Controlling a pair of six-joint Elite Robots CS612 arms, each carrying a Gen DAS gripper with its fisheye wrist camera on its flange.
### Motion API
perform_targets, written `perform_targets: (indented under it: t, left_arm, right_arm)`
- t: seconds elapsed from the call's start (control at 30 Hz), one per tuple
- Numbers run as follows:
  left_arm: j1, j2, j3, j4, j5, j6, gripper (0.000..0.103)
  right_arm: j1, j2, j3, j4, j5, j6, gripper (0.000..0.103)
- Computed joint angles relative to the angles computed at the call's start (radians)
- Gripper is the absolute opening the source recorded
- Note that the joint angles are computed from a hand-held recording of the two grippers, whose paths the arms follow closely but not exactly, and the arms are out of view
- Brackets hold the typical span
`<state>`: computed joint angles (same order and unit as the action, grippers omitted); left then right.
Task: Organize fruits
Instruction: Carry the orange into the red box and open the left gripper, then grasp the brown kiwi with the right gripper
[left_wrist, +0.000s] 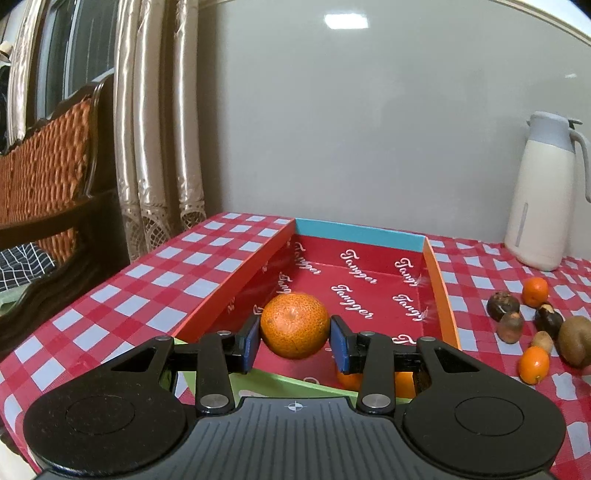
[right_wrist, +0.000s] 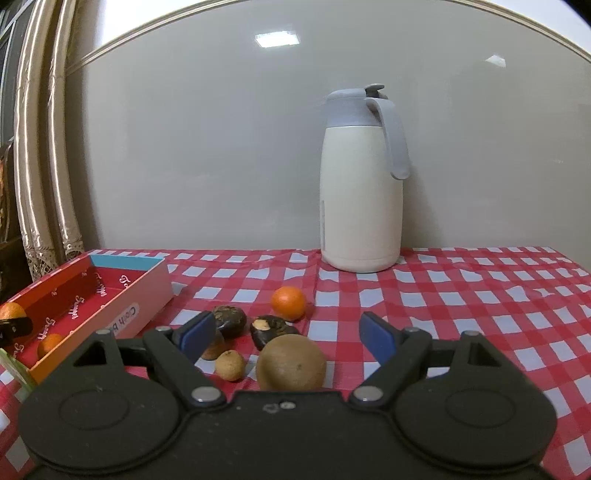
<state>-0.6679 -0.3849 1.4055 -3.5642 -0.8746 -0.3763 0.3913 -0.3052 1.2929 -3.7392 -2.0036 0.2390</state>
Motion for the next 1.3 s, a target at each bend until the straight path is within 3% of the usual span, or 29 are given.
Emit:
perform_targets:
  t: [0.3, 0.37, 0.5, 0.87, 1.03, 1.3]
  left_arm:
    - [-0.007, -0.009, 0.021, -0.012, 0.006, -0.008, 0.042]
    - [-0.01, -0.011, 0.026, -0.019, 0.012, -0.014, 0.045]
    - [-0.02, -0.011, 0.032, -0.044, 0.034, 0.005, 0.063]
    - [-0.026, -0.022, 0.06, -0.065, 0.069, 0.002, 0.075]
    - [-0.02, -0.025, 0.072, -0.071, 0.098, -0.013, 0.089]
    - [-0.008, -0.035, 0.098, -0.066, 0.112, -0.044, 0.093]
  right_arm:
    - [-0.003, -0.008, 0.024, -0.014, -0.015, 0.003, 0.085]
    - [-0.004, -0.012, 0.033, -0.017, -0.02, 0.004, 0.085]
    - [-0.007, -0.018, 0.051, -0.022, -0.022, -0.002, 0.085]
    - [-0.008, -0.019, 0.047, 0.023, -0.02, -0.021, 0.084]
    - [-0.009, -0.015, 0.03, 0.07, -0.003, -0.028, 0.084]
    - [-0.006, -0.004, -0.013, 0.153, 0.014, -0.023, 0.083]
